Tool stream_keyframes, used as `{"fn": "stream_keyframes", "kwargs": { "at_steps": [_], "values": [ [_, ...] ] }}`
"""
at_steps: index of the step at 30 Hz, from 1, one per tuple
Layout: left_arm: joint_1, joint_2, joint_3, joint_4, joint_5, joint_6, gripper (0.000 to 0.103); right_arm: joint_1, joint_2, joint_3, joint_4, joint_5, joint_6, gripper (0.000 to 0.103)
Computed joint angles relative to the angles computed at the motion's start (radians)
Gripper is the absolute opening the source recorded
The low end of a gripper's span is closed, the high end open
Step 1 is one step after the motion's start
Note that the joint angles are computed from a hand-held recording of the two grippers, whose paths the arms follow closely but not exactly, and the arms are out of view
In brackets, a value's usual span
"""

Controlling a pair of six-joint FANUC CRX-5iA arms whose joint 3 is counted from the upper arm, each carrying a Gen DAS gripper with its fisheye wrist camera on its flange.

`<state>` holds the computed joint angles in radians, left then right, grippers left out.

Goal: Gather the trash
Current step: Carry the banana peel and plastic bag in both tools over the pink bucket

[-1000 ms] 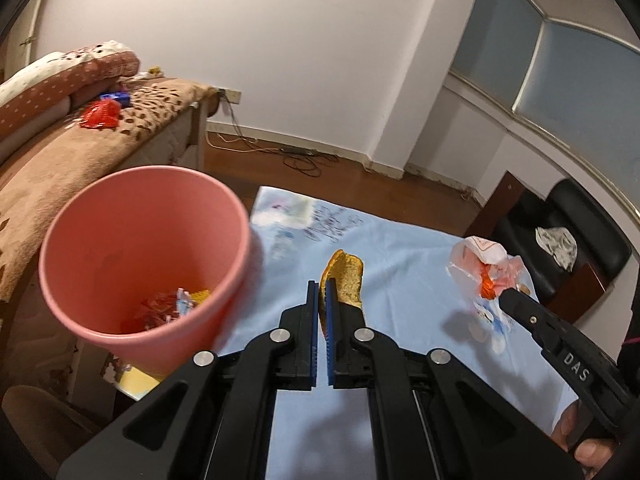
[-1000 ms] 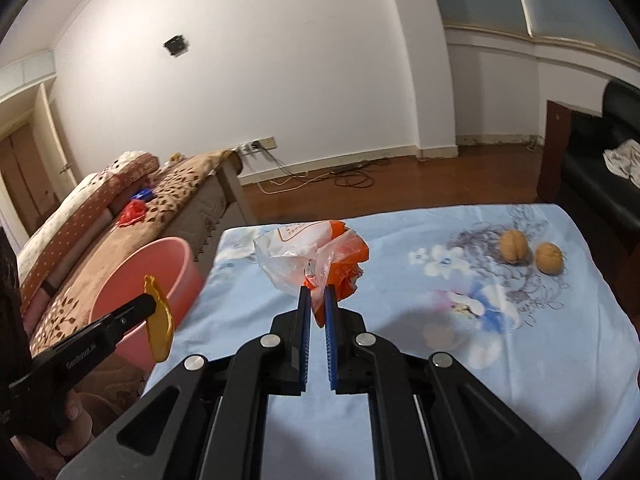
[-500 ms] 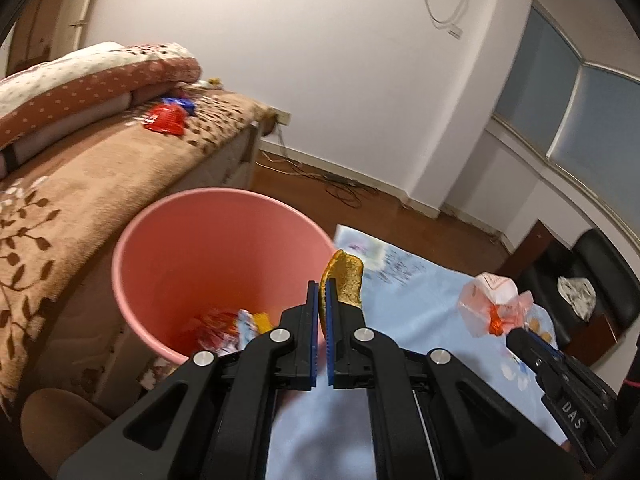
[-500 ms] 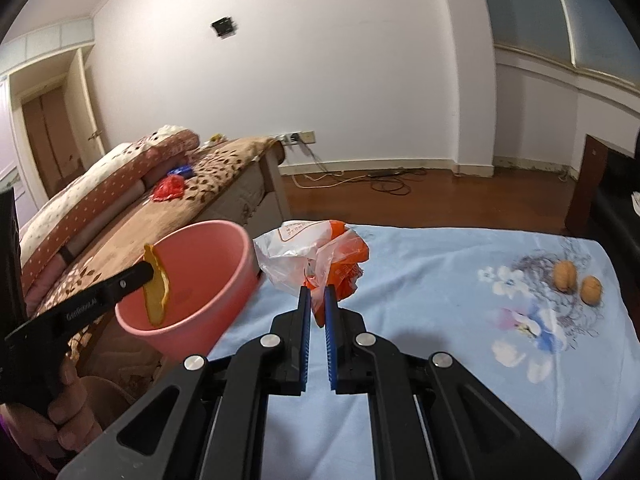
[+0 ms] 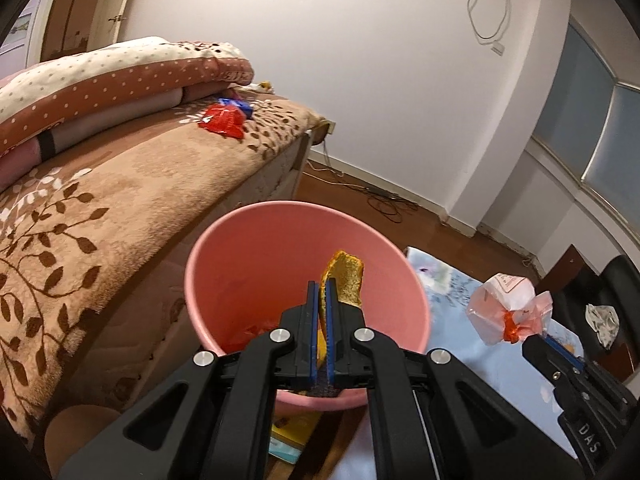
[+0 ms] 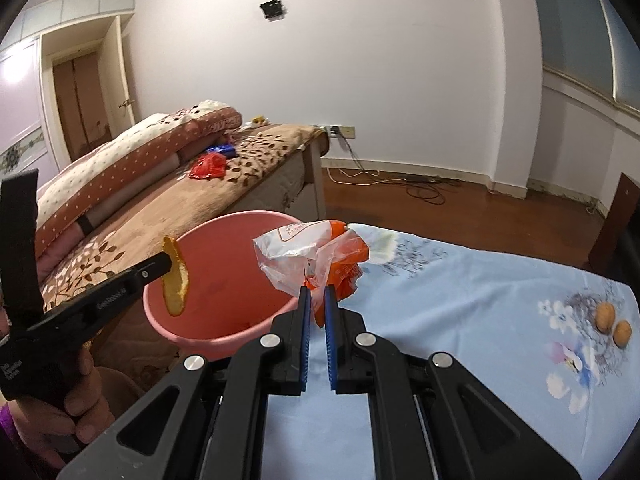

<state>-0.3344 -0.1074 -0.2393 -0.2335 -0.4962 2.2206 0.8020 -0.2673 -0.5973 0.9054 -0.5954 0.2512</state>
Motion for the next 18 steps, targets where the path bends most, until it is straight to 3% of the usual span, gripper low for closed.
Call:
{"fn": "stream_keyframes", "kwargs": {
  "at_steps": [18],
  "values": [
    [0.064,0.040,-0.015,0.024,0.008,-0.013,0.003,0.009,0.174,0.140,-0.054,0.017,0.140,0.006]
  ]
}}
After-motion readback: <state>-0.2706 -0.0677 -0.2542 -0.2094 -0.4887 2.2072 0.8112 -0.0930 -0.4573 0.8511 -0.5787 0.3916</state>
